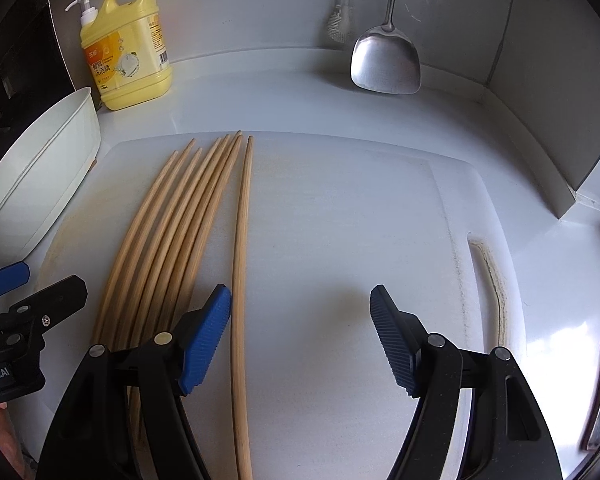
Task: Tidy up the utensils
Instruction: 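Push the right tool's fingers through the chopsticks to separate another one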
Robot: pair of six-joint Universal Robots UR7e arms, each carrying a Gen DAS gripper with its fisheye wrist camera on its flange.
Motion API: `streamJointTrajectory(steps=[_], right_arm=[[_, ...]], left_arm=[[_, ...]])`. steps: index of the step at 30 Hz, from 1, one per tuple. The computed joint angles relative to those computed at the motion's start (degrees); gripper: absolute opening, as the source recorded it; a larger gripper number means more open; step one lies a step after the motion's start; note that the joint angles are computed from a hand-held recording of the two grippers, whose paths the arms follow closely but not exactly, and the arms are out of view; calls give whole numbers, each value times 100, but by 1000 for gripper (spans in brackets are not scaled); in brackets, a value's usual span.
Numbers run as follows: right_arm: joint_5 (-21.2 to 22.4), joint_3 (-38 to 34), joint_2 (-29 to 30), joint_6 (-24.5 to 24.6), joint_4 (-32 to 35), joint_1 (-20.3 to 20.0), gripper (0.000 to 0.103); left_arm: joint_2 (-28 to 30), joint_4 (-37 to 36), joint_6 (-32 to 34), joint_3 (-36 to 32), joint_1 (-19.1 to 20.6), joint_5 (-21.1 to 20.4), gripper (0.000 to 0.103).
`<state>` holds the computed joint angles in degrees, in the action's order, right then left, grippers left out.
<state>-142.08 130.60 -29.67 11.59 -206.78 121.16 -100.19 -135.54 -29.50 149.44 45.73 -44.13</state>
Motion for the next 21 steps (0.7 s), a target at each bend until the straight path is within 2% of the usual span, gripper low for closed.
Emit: streamJointTrajectory(steps=[4, 21], right_arm=[[21, 45, -1, -308, -291, -106, 68], [51, 161, -85, -398, -496, -228, 68]], left_arm=[[188, -229, 74, 20, -5, -18, 97], [550, -390, 8, -1, 78, 265, 97]])
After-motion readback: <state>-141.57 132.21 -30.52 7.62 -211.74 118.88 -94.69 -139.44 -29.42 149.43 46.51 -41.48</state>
